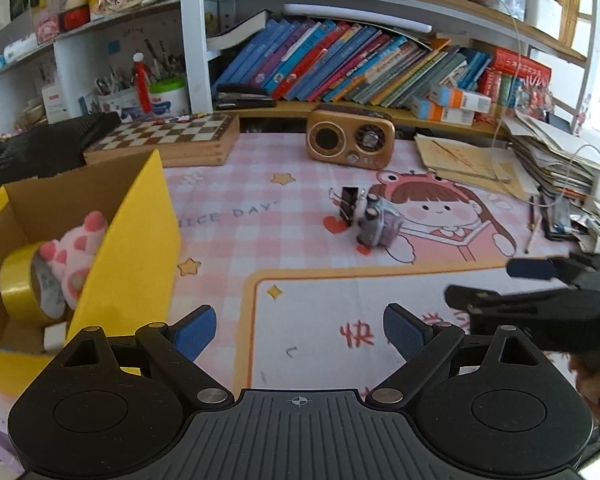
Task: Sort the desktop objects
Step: 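Grasp the grey toy car with the right gripper while the left approaches the black binder clip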
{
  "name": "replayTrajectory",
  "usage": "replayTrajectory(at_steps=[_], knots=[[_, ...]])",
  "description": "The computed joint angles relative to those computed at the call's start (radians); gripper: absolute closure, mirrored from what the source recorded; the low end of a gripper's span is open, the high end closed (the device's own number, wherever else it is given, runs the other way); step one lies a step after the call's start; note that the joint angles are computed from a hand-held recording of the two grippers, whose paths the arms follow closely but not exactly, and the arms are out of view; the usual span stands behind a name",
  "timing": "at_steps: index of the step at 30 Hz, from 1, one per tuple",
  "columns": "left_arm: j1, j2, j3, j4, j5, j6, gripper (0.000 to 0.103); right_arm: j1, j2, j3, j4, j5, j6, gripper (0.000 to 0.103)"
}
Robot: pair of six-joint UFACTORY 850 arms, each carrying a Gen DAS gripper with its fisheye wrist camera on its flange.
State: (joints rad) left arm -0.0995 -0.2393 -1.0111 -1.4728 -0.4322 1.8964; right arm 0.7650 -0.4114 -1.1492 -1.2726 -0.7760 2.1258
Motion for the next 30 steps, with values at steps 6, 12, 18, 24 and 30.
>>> replayTrajectory(at_steps=[6, 12, 18, 24, 30], knots=[[-0.026, -0.029, -0.037, 0.015, 0.055, -0.029, 0.01, -0.066, -0.038, -0.039, -0.077, 0.077, -0.035, 0.023], [-0.038, -0.057, -0.068, 0.04, 0.096, -0.066, 0.01, -0.112, -0.084, -0.084, -0.151, 0.154, -0.057, 0.023], [-0.047, -0.079, -0.093, 0.073, 0.119, -0.107, 0.01, -0.146, -0.14, -0.138, -0.154, 0.18, -0.095, 0.022], [-0.063, -0.097, -0.11, 0.118, 0.135, -0.155, 0.01, -0.182, -0.173, -0.161, -0.19, 0.218, -0.073, 0.023], [-0.08, -0.113, -0.131, 0.131, 0.141, -0.165, 0.01, -0.195, -0.191, -0.17, -0.214, 0.23, -0.04, 0.043]])
